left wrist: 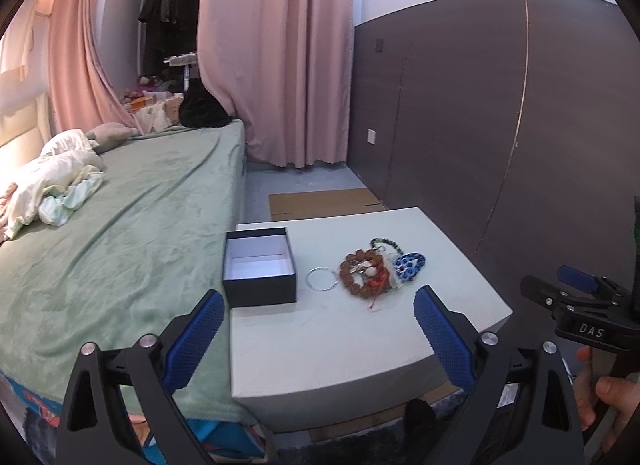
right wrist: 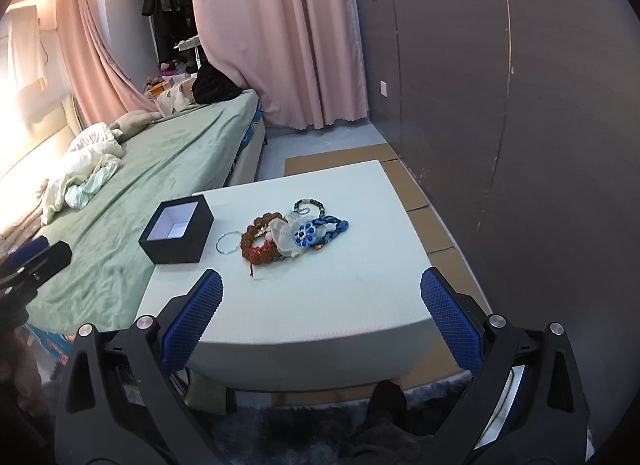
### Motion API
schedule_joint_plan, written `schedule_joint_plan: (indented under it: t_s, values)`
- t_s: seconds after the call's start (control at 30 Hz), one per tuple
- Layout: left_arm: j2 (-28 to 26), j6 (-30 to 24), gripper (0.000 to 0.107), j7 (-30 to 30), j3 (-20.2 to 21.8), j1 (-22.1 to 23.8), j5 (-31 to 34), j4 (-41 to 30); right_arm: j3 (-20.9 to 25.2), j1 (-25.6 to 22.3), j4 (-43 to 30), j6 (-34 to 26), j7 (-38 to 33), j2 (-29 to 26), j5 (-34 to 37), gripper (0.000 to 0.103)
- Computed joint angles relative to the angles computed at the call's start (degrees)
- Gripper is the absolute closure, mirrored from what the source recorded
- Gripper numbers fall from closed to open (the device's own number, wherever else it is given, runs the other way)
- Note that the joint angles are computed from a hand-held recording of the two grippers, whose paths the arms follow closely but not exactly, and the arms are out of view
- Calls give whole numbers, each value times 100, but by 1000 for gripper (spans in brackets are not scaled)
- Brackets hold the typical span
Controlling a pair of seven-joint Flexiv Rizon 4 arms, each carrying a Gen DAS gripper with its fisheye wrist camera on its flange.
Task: Organize jewelry
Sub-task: 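Move the left tool to the jewelry pile and grasp the white sheer pouch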
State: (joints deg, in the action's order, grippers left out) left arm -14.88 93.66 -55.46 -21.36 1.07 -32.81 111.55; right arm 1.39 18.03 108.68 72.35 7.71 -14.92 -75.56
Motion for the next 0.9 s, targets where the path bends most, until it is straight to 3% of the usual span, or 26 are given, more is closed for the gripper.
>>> schedule_joint_plan:
  t_s: [0.13, 0.23, 0.4, 0.53, 0.73, 0.9]
  values:
    - [-317, -357, 24, -10, 46, -94, 5, -447, -69, -73, -181, 189, -105, -182, 213, 4]
    - [-606, -629, 30, 77, -6, -129, -68, -828, -57, -109, -367, 305, -689, -383, 924, 4]
    - [-1138, -1411, 40, -30, 323, -454, 35, -1680, 76, -140, -738, 364, -1859, -765, 2296, 5]
    - [-1645, -2013, 48, -218, 596, -707, 247, -2461, 8, -83, -1011, 329, -2456, -1011, 2881, 13]
    - [-2375, -2913, 66, -539, 824, -944, 521, -3509, 295, -261, -1491, 231, -3536, -1455, 4147, 24]
    - [-2928, -3506, 75, -762, 930, -1084, 727, -4297, 512, -388, -1834, 159, -4236, -1732, 4961, 27]
